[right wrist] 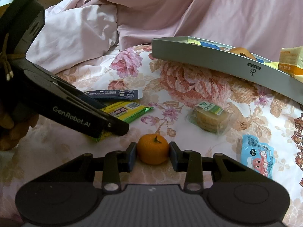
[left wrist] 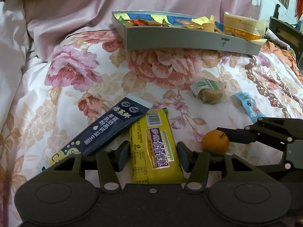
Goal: Organize snacks
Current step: 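Grasp the yellow bar with the left tool while the right tool grasps the orange, then carry the yellow bar and orange over the grey tray and open both tools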
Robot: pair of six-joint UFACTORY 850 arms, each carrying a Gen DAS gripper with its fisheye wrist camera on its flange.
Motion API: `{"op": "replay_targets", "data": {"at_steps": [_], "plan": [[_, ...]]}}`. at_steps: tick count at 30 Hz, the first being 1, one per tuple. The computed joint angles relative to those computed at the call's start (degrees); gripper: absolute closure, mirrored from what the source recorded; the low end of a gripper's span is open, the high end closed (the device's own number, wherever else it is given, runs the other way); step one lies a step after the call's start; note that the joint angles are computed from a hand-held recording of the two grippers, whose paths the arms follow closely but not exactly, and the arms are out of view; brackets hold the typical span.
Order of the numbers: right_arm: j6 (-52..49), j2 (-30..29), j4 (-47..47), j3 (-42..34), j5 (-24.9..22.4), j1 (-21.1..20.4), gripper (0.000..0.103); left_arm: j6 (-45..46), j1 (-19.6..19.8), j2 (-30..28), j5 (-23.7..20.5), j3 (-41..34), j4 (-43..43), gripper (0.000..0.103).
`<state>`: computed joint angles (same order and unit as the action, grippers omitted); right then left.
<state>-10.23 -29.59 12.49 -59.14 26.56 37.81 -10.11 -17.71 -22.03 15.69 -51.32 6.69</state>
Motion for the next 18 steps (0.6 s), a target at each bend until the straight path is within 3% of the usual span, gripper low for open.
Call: {"op": "replay_targets", "data": {"at_steps": [6, 18], "plan": [[-0.58, 0.17, 0.65, 0.39, 0.51, 0.09, 0.063, 3.27, -0.61, 0.64, -0.23, 0.47, -3.84, 0.053], [-10.0, 2.73, 11.89, 2.45, 4.17, 1.58, 0.063, 9.58, -3.01, 5.26, 0.7, 4.3, -14.17, 0.053]]}}
